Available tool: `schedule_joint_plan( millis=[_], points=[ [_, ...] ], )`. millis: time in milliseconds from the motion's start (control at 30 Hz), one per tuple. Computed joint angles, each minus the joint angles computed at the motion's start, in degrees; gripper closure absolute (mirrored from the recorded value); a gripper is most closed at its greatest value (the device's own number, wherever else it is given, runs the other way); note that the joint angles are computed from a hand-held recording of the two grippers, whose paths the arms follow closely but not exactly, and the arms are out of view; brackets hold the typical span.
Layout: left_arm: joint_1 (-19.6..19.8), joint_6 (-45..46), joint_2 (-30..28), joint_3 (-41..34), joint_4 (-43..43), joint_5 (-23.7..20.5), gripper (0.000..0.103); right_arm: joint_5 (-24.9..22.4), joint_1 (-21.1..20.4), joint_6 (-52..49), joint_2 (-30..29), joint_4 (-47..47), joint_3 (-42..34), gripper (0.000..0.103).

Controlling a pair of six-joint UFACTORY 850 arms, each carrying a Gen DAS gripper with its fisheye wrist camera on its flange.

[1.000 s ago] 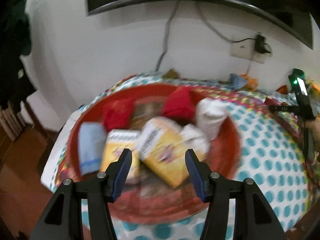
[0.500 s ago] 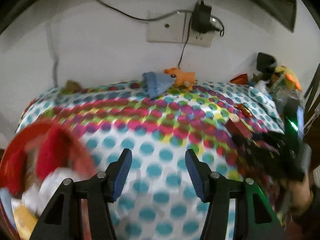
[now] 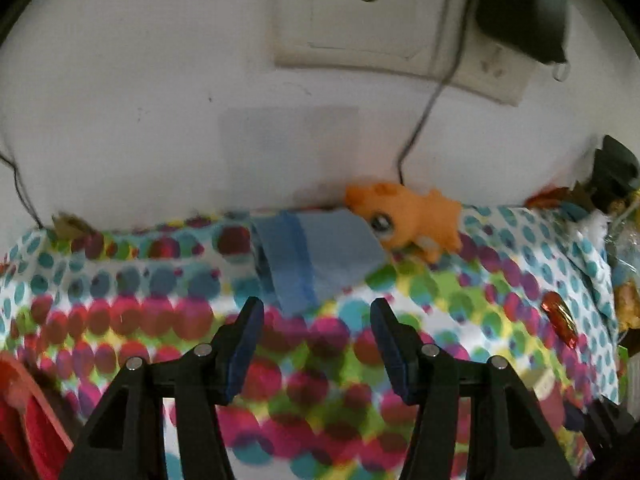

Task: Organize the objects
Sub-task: 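Grasp the light blue sock beside the orange toy with the left gripper, then carry the light blue sock into the red tray and release it with the left gripper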

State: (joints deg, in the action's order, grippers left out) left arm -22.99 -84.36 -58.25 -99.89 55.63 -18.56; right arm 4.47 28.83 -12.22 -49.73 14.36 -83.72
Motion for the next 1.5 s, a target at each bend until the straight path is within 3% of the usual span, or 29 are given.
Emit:
schedule_joint_plan(
  millis=[133,200,367,600,633,667,800,1033,1367,1500],
  points=[
    [1.2,-0.3,-1.4,-1.8,1.4,1.7,0.046,-0.3,-0.2,7.0,-0.1,-7.2,-0.2,0.064],
    [1.6,3.8,-2.8,-4.0,-1.3,1.5,0.046,-0.4,-0.3,13.8,-0.2,-14.1,-0.4,0.064],
    [2.5,12.0,-5.6,-8.4,-9.6,1.8,0.046,-0.3,-0.2,16.5,-0.4,-17.0,-0.5,0.061],
    [2.9,-6.1,-5.7,-6.9,3.4,5.2,0.047,-0.2,-0.1,13.1,-0.5,-13.9,-0.5,0.06],
    [2.7,-7.6,-5.6,-6.7,4.8,4.9,0.049,-0.2,-0.1,13.1,-0.5,-13.9,-0.5,0.06],
    [2.6,-7.1,-5.6,-6.5,4.6,4.7,0.059,-0.2,-0.1,13.3,-0.6,-14.0,-0.5,0.06],
    [1.5,-9.2,-5.3,-6.1,7.5,1.6,0.071,-0.3,0.0,11.6,-0.7,-12.2,-0.6,0.061],
    [-0.3,-11.8,-2.5,-1.9,8.0,-1.2,0.072,-0.4,0.1,10.0,-0.8,-10.5,-0.8,0.061],
    [-4.3,-23.3,4.7,10.0,17.7,-3.7,0.072,-0.5,0.3,-3.2,-1.1,2.9,-1.3,0.061],
    [-6.4,-25.8,6.7,13.9,19.6,-5.3,0.072,-0.4,0.4,-4.0,-1.1,3.8,-1.3,0.061]
  ],
)
